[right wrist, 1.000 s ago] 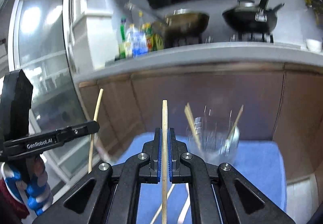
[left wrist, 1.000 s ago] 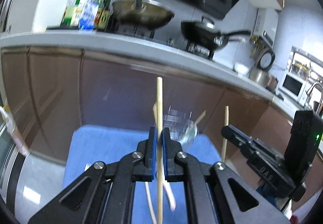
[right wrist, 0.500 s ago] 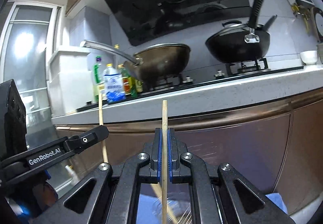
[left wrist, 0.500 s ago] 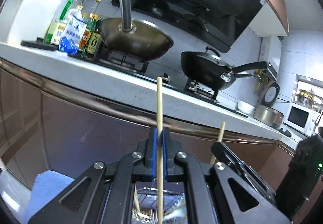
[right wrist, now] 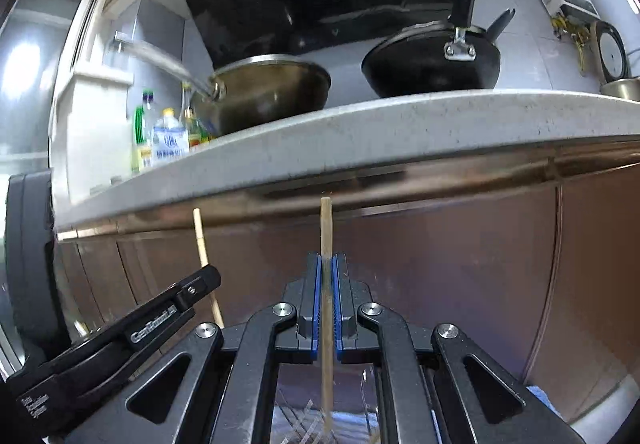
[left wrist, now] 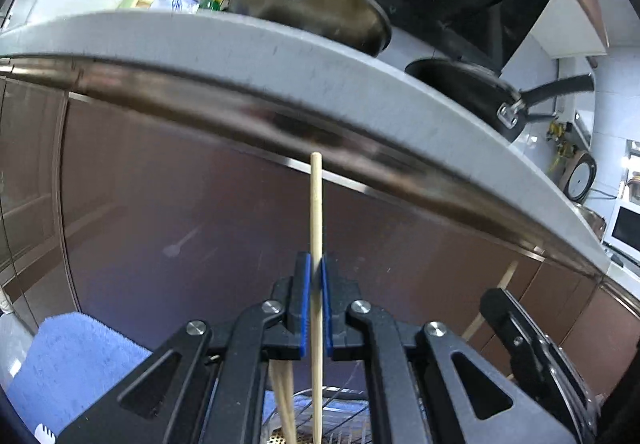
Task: Organize utensils
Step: 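Lower chopsticks into holder and open left tool while right tool releases its chopstick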
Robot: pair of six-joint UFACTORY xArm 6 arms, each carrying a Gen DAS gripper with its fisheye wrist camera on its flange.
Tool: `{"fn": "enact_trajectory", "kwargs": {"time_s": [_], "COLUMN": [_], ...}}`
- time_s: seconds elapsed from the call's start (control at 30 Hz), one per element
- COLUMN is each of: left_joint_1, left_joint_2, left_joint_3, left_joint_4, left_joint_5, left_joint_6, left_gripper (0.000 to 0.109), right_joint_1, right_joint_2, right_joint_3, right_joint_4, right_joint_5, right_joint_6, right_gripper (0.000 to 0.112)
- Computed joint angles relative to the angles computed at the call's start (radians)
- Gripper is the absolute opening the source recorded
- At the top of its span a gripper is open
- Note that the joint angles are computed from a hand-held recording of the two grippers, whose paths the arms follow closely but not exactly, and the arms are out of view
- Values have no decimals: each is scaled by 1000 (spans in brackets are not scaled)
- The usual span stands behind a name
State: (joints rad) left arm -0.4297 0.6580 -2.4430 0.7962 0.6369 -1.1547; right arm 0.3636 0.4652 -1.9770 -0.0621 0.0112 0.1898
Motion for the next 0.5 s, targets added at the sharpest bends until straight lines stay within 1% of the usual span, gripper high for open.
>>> {"fn": "enact_trajectory", "kwargs": {"time_s": [0.1, 0.13, 0.2, 0.3, 0.33, 0.37, 0.4, 0.43, 0.47, 0.5], "left_joint_1": [5, 7, 8, 9, 8, 9, 9, 9, 9, 7], "left_joint_2": [-20, -25, -39, -84, -97, -110, -128, -148, -164, -187], "left_joint_3": [43, 53, 80, 154, 174, 193, 220, 246, 263, 289], "left_joint_4": [13, 8, 12, 41, 44, 39, 36, 41, 42, 48], "left_joint_5": [-10, -11, -14, -31, -33, -39, -47, -53, -53, -53], "left_joint_6": [-23, -25, -34, -61, -63, -61, -61, -68, -65, -64], "left_gripper": [5, 5, 5, 7, 13, 22, 25, 27, 28, 29], "right_joint_1": [-1, 1, 9, 6, 3, 2, 1, -1, -6, -10], "right_joint_2": [-18, -24, -40, -65, -79, -87, -100, -113, -131, -145], "right_joint_3": [40, 50, 76, 111, 127, 136, 150, 163, 179, 193], "right_joint_4": [-37, -22, 58, 31, 11, 1, -14, -36, -85, -119], "right_joint_5": [4, 9, 16, 23, 23, 22, 24, 24, 22, 19], "right_joint_6": [21, 8, -58, -32, -11, -2, 11, 30, 72, 102], "right_gripper": [7, 7, 7, 7, 7, 9, 15, 18, 25, 28]}}
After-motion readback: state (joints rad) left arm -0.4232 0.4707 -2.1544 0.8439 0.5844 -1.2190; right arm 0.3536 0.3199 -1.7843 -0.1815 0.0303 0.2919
